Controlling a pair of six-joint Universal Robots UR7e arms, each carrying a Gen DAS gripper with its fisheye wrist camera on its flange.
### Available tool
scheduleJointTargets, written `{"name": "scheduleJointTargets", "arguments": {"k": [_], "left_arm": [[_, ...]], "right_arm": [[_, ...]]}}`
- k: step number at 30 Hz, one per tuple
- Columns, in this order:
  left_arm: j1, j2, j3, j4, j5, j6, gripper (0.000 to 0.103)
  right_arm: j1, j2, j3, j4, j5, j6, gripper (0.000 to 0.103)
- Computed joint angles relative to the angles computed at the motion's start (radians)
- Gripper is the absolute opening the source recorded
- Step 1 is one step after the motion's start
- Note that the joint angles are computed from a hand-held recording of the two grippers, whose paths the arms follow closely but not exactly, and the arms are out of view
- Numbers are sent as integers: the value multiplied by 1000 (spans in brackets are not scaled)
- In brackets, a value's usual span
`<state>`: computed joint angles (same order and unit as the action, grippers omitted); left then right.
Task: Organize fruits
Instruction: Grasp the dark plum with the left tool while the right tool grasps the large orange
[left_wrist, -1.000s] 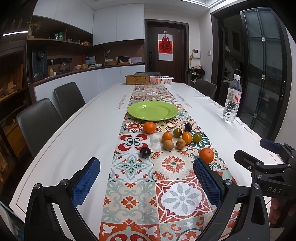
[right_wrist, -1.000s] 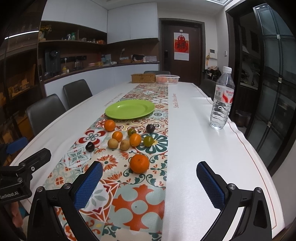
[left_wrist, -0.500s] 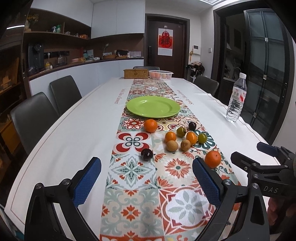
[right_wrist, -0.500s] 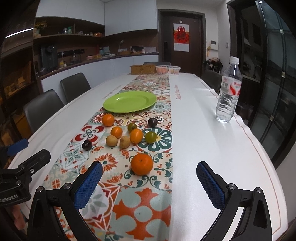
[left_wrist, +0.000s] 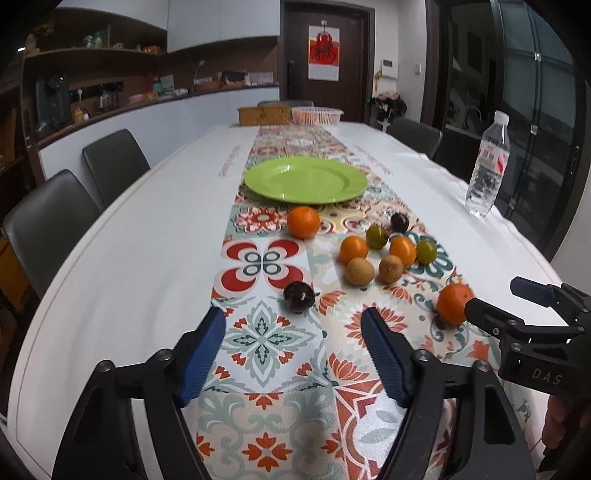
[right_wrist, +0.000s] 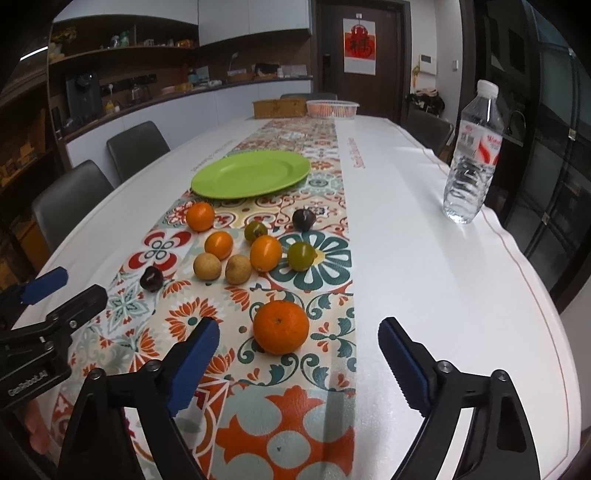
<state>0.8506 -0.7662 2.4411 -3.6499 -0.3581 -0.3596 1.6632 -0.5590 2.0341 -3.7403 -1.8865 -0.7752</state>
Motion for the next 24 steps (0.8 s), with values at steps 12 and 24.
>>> {"name": "scheduleJointTargets", "arguments": {"k": [12,24], "left_arm": [[123,-33,-97,155,-101,70,56],[184,-42,-171,248,-162,71,36]], "right_arm": [[3,36,-74,152,-76,42,58],[7,35,-107,222,-62,56,44]]}}
